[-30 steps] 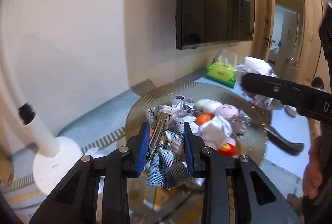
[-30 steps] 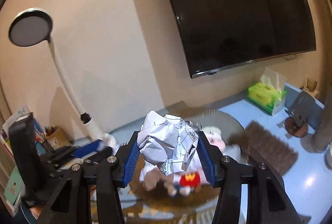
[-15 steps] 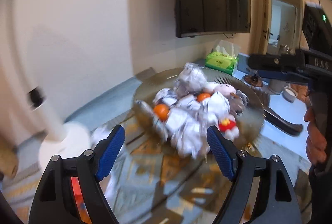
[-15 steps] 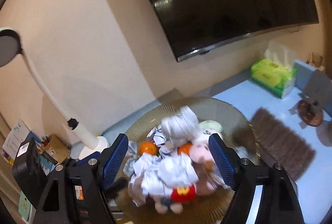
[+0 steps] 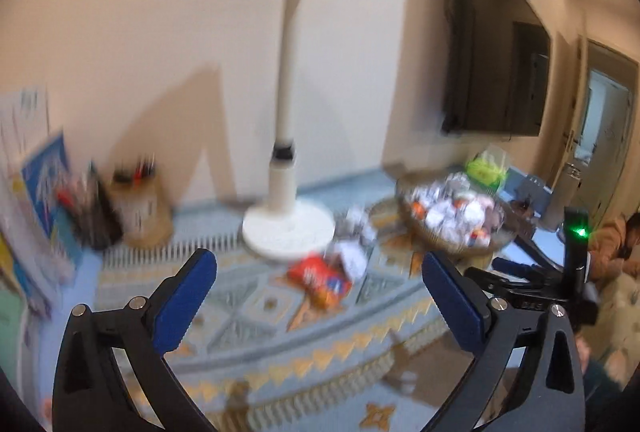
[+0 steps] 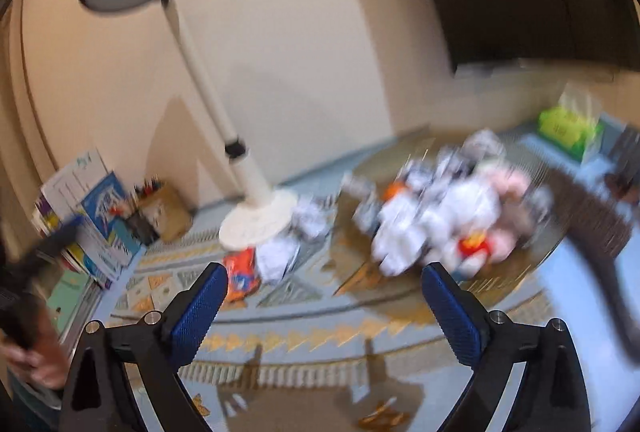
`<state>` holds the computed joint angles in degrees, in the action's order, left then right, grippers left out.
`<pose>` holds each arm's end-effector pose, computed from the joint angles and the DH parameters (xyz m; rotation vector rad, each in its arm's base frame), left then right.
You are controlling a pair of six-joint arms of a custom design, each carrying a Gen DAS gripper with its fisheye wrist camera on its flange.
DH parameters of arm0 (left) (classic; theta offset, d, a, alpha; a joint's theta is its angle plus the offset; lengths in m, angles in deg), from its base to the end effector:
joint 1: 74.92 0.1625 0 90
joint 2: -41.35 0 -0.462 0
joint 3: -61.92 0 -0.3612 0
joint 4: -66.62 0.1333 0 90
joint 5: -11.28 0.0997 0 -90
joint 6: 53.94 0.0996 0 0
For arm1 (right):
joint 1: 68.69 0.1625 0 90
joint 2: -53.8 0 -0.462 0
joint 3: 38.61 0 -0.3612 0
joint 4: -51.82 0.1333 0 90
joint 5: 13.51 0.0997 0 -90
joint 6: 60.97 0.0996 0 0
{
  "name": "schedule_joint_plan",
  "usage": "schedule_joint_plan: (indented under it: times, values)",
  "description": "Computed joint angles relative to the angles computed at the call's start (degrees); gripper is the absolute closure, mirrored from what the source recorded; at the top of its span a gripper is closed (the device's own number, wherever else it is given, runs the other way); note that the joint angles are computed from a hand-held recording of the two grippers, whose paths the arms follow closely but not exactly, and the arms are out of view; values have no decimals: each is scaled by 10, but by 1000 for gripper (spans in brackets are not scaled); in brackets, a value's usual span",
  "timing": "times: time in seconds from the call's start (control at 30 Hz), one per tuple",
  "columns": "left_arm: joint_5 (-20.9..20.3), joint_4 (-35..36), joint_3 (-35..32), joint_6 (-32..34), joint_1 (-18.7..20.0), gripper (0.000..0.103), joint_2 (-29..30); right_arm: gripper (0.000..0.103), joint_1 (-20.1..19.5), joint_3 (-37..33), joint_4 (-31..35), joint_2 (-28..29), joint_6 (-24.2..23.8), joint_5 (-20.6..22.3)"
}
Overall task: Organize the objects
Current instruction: 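Carry the cloth and paper ball to the basket and open both grippers, then move both open grippers back toward the remaining items on the rug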
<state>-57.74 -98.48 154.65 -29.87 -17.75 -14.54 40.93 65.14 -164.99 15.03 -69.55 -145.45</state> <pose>-0.2289 -0.6664 0.3172 1.1227 2.4325 -0.9625 0.2728 -0.5666 0.1774 0.0456 -2.2265 1.3738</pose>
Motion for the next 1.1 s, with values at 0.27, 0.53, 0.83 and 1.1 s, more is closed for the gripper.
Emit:
schedule_joint_plan:
  times: [0.27, 0.53, 0.83, 1.1]
  values:
    - [23, -5, -7, -90, 60, 1, 73, 6, -29, -6, -21, 54, 49, -11]
    - [89, -65, 35, -23, 38, 1, 79, 6, -10, -58, 31, 87, 0, -94]
    - [104, -60, 37, -17, 34, 1, 81, 3, -11, -59, 12, 93, -10, -102]
    - [54, 64, -13, -54, 47, 1, 84, 2, -21, -53, 86, 76, 34, -73]
